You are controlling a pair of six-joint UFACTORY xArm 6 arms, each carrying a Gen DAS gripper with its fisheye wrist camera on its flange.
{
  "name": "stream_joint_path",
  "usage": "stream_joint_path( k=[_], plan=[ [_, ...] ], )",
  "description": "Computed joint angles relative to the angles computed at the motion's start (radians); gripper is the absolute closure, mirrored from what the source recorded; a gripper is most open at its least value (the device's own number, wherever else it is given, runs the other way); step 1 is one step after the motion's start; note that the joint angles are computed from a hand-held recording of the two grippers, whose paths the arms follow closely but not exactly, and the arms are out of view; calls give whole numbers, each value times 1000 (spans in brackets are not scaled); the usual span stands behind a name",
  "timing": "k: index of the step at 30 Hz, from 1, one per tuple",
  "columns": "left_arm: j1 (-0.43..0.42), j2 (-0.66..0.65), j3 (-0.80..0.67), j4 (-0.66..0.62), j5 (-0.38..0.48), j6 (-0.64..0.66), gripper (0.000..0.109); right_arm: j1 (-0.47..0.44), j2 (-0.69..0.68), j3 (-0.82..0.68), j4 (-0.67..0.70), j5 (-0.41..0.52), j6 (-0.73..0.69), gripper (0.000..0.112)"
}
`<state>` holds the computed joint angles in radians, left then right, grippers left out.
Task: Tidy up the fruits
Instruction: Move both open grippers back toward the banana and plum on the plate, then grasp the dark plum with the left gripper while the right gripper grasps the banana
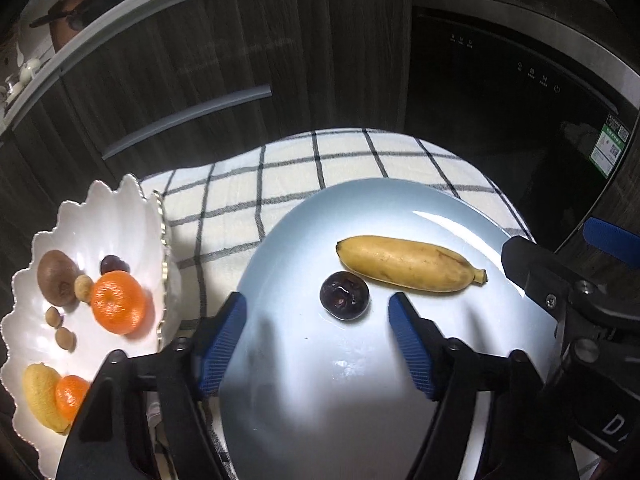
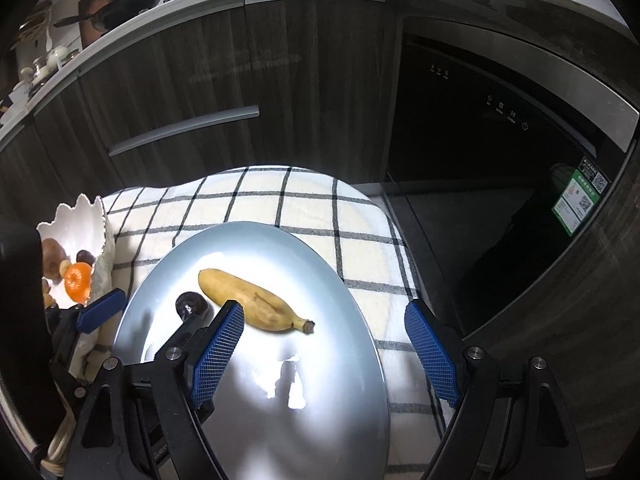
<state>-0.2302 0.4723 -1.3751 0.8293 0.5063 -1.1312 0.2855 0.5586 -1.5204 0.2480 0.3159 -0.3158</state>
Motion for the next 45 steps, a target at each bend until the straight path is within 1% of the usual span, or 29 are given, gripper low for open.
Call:
stream_joint_path(
  k=[3, 5, 7, 8, 11, 13, 16, 21, 23, 24, 28, 34, 40, 43, 45],
  plan=[
    [0, 13, -15, 15, 4, 3, 41, 2, 15, -13, 0, 3, 0, 29],
    [3, 22, -23, 3, -9, 18, 45, 1, 20, -17, 1, 4, 1, 29],
    [9, 41, -40, -46, -20, 63, 52, -1, 28, -26, -13, 6, 16, 29],
    [9, 49, -47, -57, -23, 77, 53, -2, 32, -29, -18, 7, 20, 29],
    [4, 64, -63, -61, -23, 94, 57, -3, 37, -35, -24, 5, 22, 29],
    [1, 76, -75, -77, -23, 111, 64, -4, 41, -38, -30, 6, 25, 29],
    [-1, 89, -85, -103, -25, 140, 70, -4, 43, -39, -41, 5, 31, 29],
    [-4, 96, -93, -118, -20, 167, 72, -7, 47, -39, -51, 4, 39, 29],
    [-3, 96, -91, -121, -23, 173, 75, -8, 48, -39, -53, 5, 40, 29],
    [-2, 97, -92, -129, -27, 183, 78, -8, 48, -39, -53, 5, 40, 29],
    [1, 98, -92, -140, -34, 198, 79, -8, 47, -38, -53, 3, 39, 29],
    [0, 76, -65, -110, -45, 161, 80, -7, 44, -35, -47, 1, 34, 29],
    [-1, 19, -8, -39, -31, 74, 80, -3, 37, -34, -26, 4, 11, 29],
    [4, -9, 24, -15, -29, 26, 80, 4, 39, -46, 6, 19, -35, 29],
    [6, -24, 44, -2, -26, -7, 80, 10, 45, -61, 44, 48, -91, 29]
  ],
)
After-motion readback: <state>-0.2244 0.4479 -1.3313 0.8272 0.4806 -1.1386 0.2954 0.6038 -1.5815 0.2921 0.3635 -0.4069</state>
